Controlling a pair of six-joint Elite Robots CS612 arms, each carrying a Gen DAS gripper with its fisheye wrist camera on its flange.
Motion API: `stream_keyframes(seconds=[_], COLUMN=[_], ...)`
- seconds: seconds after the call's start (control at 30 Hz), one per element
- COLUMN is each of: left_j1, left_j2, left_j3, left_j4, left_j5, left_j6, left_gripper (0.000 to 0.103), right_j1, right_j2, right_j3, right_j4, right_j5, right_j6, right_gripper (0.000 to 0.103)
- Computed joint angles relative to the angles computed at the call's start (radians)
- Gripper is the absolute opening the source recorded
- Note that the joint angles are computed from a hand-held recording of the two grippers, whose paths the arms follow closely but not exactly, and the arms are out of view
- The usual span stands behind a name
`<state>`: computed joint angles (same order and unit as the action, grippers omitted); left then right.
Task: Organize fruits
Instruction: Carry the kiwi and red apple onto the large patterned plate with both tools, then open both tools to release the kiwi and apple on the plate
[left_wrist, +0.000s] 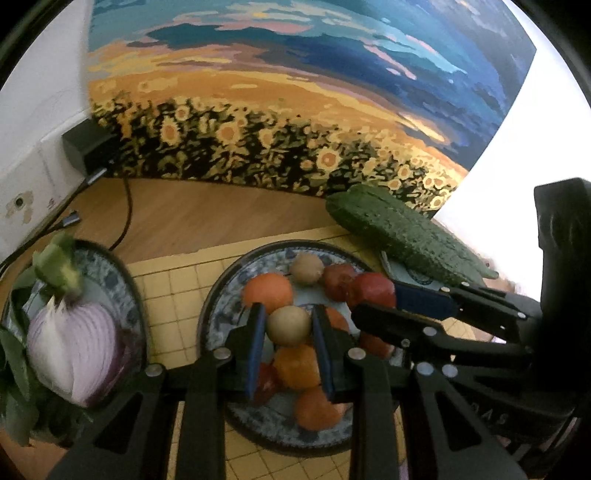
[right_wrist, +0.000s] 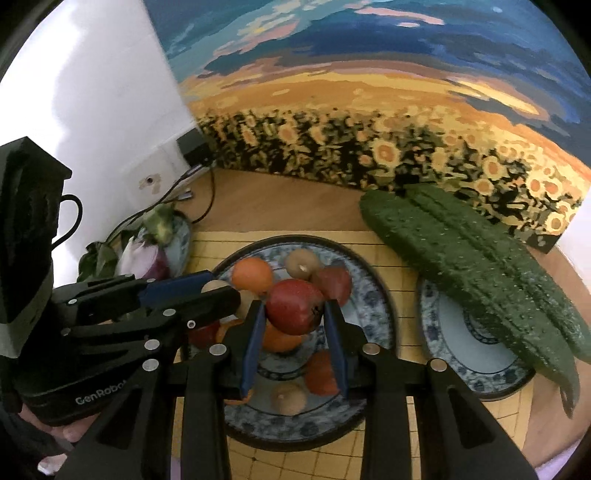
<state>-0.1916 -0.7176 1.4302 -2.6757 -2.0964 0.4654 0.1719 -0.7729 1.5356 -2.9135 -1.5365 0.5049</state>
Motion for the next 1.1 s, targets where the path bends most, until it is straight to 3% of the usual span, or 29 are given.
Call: stream_keyframes(seconds=[0.8,1.1], left_j1=[-0.019,-0.017], left_j2=[0.003,0.006], left_j3=[0.008,0.008], left_j4=[-0.006,-0.019], left_j5=[0.049,0.051], left_j6=[0.036,0.018], left_gripper=[0.027,0.041], right_j1=[-0.013,-0.016], right_j2=[0.008,0.012], right_j3=[0.012,-0.002], right_j4=[0.037,0.061], right_j5=[0.008,0.024], right_j6=[0.036,0.018], right_gripper=[0.034,0.034])
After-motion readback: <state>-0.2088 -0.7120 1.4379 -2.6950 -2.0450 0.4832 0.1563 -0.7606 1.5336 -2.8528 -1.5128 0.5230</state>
